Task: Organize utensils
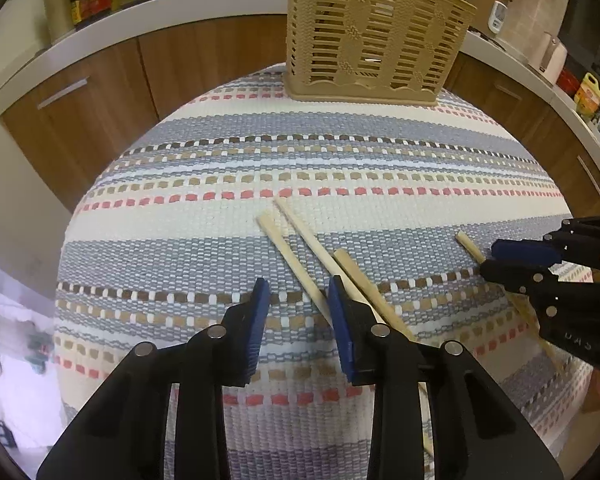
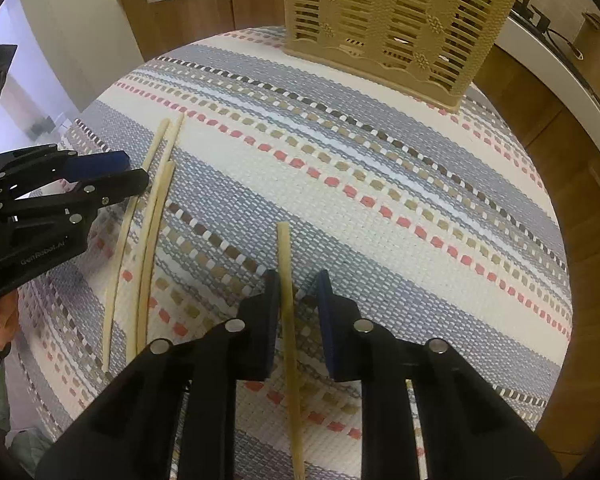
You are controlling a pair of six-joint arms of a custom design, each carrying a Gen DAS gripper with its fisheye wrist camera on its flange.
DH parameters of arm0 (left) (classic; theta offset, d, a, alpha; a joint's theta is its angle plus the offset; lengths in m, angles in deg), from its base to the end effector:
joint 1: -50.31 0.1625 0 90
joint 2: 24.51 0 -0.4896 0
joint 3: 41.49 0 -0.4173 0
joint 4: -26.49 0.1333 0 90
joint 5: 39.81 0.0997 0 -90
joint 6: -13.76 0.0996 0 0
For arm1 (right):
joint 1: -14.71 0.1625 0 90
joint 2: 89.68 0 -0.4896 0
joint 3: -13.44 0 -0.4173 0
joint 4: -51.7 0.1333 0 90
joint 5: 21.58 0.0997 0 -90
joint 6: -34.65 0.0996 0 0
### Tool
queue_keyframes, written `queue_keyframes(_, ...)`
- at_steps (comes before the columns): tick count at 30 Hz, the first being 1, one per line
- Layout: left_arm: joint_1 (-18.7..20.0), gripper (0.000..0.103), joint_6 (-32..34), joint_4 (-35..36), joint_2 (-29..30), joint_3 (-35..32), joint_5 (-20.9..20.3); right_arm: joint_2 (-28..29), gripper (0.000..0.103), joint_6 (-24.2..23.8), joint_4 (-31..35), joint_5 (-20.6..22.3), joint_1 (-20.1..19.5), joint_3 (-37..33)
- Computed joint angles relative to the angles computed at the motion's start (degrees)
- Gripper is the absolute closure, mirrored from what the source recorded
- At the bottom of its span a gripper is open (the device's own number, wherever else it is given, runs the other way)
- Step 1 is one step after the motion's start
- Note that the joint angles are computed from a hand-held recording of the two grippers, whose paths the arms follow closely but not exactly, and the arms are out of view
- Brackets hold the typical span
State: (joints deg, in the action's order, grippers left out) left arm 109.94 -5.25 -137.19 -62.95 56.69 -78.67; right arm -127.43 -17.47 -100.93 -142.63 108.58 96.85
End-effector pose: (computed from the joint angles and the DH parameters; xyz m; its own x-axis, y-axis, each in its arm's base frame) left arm -0.1748 -0.7154 0.0698 -0.7613 -0.1259 -0.6361 0.2567 0.8423 -0.4739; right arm 0.1357 -0.7917 0.1113 -0.4801 -0.6965 0.5333 -0.7223 0.6588 0.2102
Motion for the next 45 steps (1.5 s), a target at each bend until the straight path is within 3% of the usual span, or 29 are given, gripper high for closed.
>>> queue_keyframes(3,0.0,0.074,-0.6,1.3,0.1,-0.5,0.3,-0.2,0.087,0.2,0.6,0.0,-0.1,-0.3)
queue_keyframes(8,-0.8,0.072,-2.4,6.5,1.6,-2.6,4.2,0.3,0.087,-0.4,-0.1,-1.3,0.4,-0.2)
queue_keyframes(11,-0.9,0.091,-1.4,5.9,1.9,-2.6,5.3,0.1,0.099,1.1,2.2,-0.1,0.1,-0.9)
queue_keyframes(15,0.1,0.099,2.5,3.8,0.2,-1.4,1.5,-0.2,0.099,5.4,4.7,1.9,-0.7,-2.6)
queue_keyframes(20,1.8,0.099,10.4,2.1,-1.9,-0.5,-4.7,-0.2,0.099,11.6,4.9,3.8,-1.8,-5.8)
queue_keyframes(25,2.2,0.099,8.4,6.2,-2.5,-1.7,-4.7,1.4,0.098,15.0,5.1,2.0,-2.5,-9.7)
queue_keyframes(29,2.0,0.096,6.8,9.2,-2.3,-2.7,-4.1,2.3,0.098,13.7,4.8,-0.1,-2.3,-10.3)
queue_keyframes(33,2.8,0.086,5.8,13.7,-2.2,-5.3,-6.7,3.1,0.097,13.5,6.9,-1.9,-1.7,-11.8)
queue_keyframes(38,3.4,0.079,3.7,22.8,-1.8,-9.6,-9.0,4.4,0.087,15.9,14.9,-1.9,-1.4,-15.6)
queue_keyframes(45,3.4,0.079,2.9,31.0,-0.5,-13.7,-9.0,3.9,0.086,13.3,16.2,-4.7,-0.6,-14.0)
